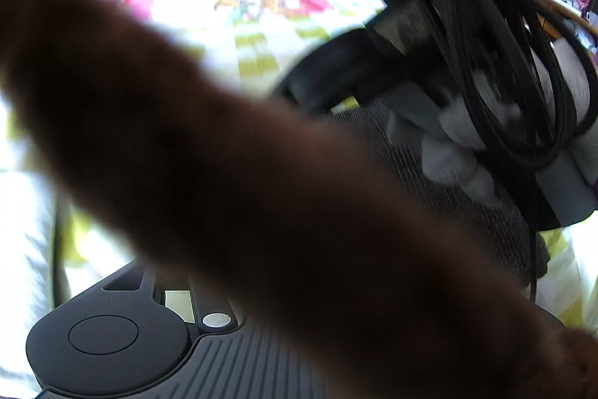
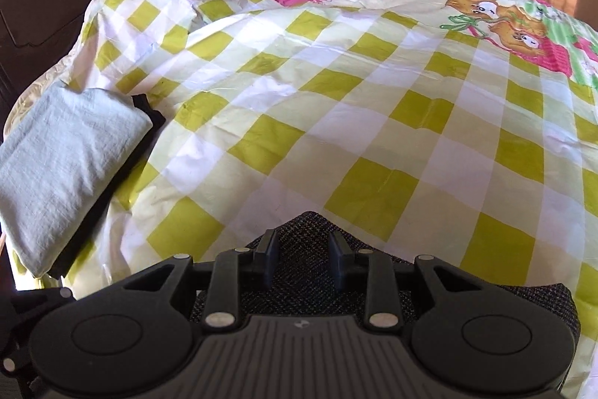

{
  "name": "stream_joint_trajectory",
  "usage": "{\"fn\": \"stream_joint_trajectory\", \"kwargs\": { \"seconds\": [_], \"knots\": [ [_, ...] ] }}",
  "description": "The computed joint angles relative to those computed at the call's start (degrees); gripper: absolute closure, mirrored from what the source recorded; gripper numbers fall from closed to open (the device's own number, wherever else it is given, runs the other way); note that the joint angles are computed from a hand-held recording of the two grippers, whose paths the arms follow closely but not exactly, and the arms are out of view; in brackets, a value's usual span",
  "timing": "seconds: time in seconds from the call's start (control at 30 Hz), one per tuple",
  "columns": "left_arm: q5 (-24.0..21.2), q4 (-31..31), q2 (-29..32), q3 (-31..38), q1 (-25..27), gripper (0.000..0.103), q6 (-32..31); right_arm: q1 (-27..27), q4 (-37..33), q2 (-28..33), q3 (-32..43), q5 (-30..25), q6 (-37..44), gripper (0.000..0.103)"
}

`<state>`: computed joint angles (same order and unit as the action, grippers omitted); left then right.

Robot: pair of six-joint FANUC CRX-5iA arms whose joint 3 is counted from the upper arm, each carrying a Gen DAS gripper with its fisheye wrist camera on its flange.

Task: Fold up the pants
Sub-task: 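Press the right tool along the folded edge of the grey pants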

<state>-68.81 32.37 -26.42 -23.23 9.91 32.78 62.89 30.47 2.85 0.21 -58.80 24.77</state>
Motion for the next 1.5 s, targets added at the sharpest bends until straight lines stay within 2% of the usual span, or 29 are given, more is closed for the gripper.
{"fn": "stream_joint_trajectory", "kwargs": {
  "seconds": [0.07,0.13,0.27,0.43,0.5,0.57,0.77,0.87,0.97,1.03,1.17,1.27,1.4,1.5],
  "knots": [
    [-0.1,-1.0,-0.1,0.0,-0.4,0.054,1.1,0.2,1.4,-0.3,-1.1,0.6,-1.3,0.059],
    [0.0,-1.9,-0.5,0.4,-0.9,0.054,1.5,0.9,4.0,-2.4,-3.4,1.2,-6.2,0.059],
    [-0.5,-1.2,-2.3,0.2,0.5,0.052,0.1,5.0,13.0,-11.8,-13.0,0.8,-20.1,0.059],
    [-1.1,4.1,-5.6,-1.3,3.6,0.051,-3.2,14.2,16.5,-22.9,-22.4,-10.1,-34.6,0.054],
    [-0.6,5.4,-6.1,-1.9,3.0,0.049,-3.1,17.9,15.7,-25.9,-24.8,-13.2,-40.2,0.053],
    [-0.5,3.8,-5.6,-1.6,0.9,0.049,-1.9,21.6,14.1,-28.5,-26.6,-14.1,-43.5,0.053],
    [-0.3,-7.5,-3.7,0.7,-5.9,0.049,2.1,27.4,11.7,-27.4,-28.4,-15.8,-45.2,0.052],
    [-0.8,-8.8,-3.5,1.3,-6.2,0.048,2.4,28.7,12.6,-28.3,-29.9,-15.2,-50.6,0.051],
    [-2.0,-8.5,-4.5,1.6,-5.4,0.048,3.4,31.1,13.0,-29.1,-29.7,-15.7,-51.1,0.051],
    [-0.8,-8.4,-4.0,2.2,-6.0,0.048,4.0,32.4,12.9,-29.5,-29.8,-15.6,-52.0,0.051],
    [-0.3,-7.5,-4.6,2.1,-5.5,0.048,4.3,33.4,13.7,-32.2,-31.6,-13.6,-56.6,0.051],
    [-0.1,-5.3,-5.0,2.0,-3.8,0.046,3.2,33.7,16.9,-32.1,-31.4,-17.0,-57.7,0.05],
    [1.3,-3.1,-3.3,3.1,-2.8,0.035,2.8,27.5,18.0,-31.4,-31.9,-15.3,-56.7,0.044],
    [4.5,-3.9,-0.5,3.8,-4.5,0.033,4.3,21.3,16.6,-32.0,-33.5,-8.4,-56.1,0.042]
  ]
}}
